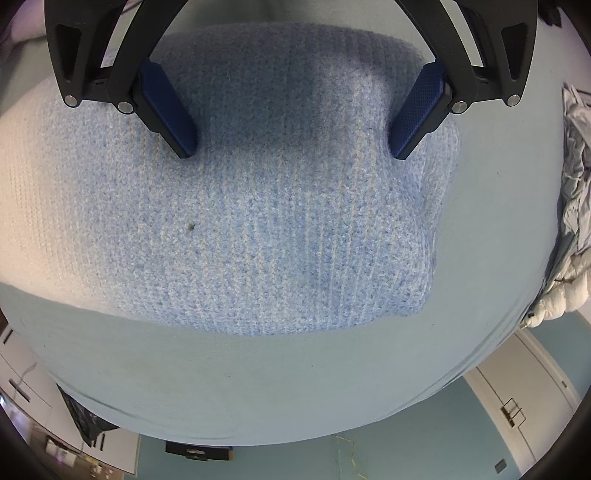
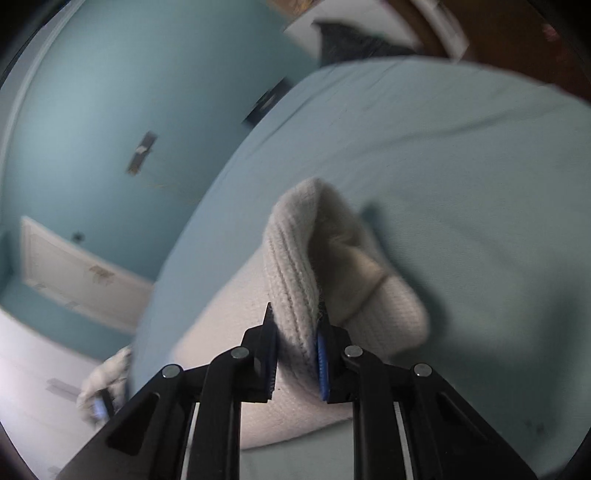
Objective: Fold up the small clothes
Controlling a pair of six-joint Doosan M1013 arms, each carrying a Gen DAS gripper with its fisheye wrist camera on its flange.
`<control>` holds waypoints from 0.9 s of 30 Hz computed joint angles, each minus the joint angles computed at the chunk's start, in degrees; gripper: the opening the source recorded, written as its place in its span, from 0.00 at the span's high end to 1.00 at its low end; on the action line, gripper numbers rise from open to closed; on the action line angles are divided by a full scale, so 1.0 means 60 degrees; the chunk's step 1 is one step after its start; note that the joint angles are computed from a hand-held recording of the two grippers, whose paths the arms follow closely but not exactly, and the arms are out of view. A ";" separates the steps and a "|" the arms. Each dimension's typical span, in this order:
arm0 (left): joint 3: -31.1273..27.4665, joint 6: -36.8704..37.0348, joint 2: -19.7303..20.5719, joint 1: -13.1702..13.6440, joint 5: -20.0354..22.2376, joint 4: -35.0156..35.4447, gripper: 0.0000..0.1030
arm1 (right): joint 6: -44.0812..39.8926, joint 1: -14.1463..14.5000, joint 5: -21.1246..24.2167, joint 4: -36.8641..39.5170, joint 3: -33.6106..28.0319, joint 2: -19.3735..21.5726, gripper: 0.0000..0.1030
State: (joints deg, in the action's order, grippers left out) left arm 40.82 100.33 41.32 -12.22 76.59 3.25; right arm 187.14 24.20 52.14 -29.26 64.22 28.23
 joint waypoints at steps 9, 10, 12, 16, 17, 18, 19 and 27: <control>0.0074 0.0166 -0.0011 0.0088 -0.0306 -0.0393 0.00 | 0.1377 -0.0250 -0.0365 0.0762 0.0466 -0.0229 0.82; 0.0159 0.0144 -0.0048 0.0090 -0.0425 -0.0395 0.00 | 0.2154 -0.0011 0.0382 -0.0354 0.0265 -0.0258 0.82; 0.0336 0.0066 -0.0131 0.0070 -0.0612 -0.0339 0.00 | 0.2279 0.0299 0.1929 -0.1613 -0.0439 -0.0060 0.69; 0.0479 -0.0004 -0.0227 0.0073 -0.0654 -0.0271 0.00 | -0.0818 0.0172 0.2971 -0.0333 -0.2198 0.0725 0.66; 0.0500 0.0013 -0.0243 0.0081 -0.0650 -0.0283 0.00 | -0.1639 0.0134 0.3382 -0.0166 -0.2296 0.0724 0.66; 0.0541 0.0034 -0.0269 0.0092 -0.0676 -0.0310 0.00 | -0.2452 0.0209 0.3926 -0.0115 -0.2795 0.0990 0.65; 0.0599 0.0056 -0.0301 0.0099 -0.0729 -0.0319 0.00 | -0.3243 0.0313 0.4601 -0.0093 -0.3454 0.1357 0.63; 0.0860 0.0148 -0.0510 0.0071 -0.1082 -0.0118 0.00 | -0.5938 0.0565 0.5036 -0.0479 -0.2824 0.1684 0.19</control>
